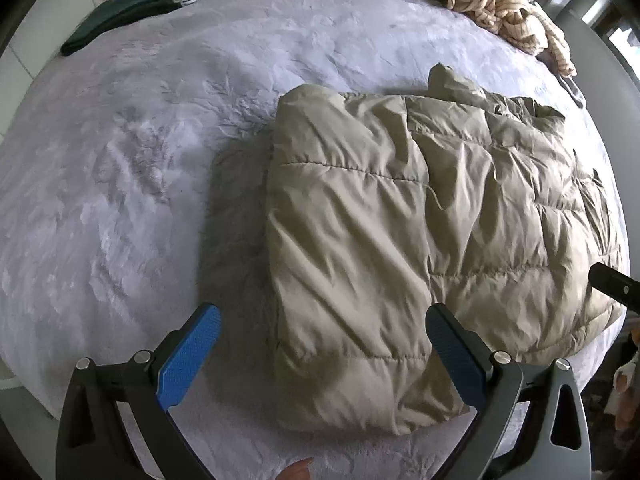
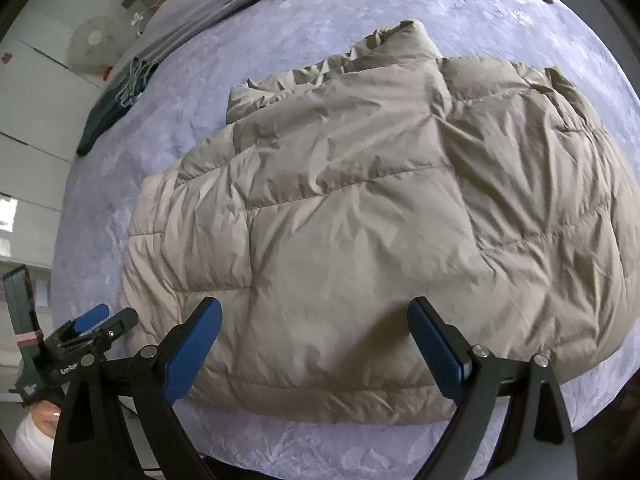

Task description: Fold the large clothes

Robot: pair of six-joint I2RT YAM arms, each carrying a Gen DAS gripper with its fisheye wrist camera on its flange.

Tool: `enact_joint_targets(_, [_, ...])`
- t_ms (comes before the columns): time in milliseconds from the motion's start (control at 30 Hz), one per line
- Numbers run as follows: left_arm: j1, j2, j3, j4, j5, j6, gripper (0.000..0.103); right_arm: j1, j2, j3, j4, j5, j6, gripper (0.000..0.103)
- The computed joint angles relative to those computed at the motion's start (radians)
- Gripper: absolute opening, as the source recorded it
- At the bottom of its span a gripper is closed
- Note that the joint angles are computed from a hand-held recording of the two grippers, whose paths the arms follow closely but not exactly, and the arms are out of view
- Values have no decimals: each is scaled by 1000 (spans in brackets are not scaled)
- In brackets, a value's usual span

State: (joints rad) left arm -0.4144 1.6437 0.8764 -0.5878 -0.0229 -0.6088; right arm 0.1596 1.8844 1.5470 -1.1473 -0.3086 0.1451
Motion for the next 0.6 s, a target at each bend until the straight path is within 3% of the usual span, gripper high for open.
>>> enact_joint_targets(33, [-3,9,5,3,0,-5,103,8,4,2,2,12,-4,103])
enact_joint_targets(267, [16,47,4,36,8,-82,102,7,89,85,-26,10,-59,103])
enact_joint_targets(433, [46,65,-20,85,67,-66,103,-15,200,194,-124,-7,-90,103])
enact_joint_targets(600, [75,64,-46,145,121,-40,102,-19,241,217,-146,-10,-104,103])
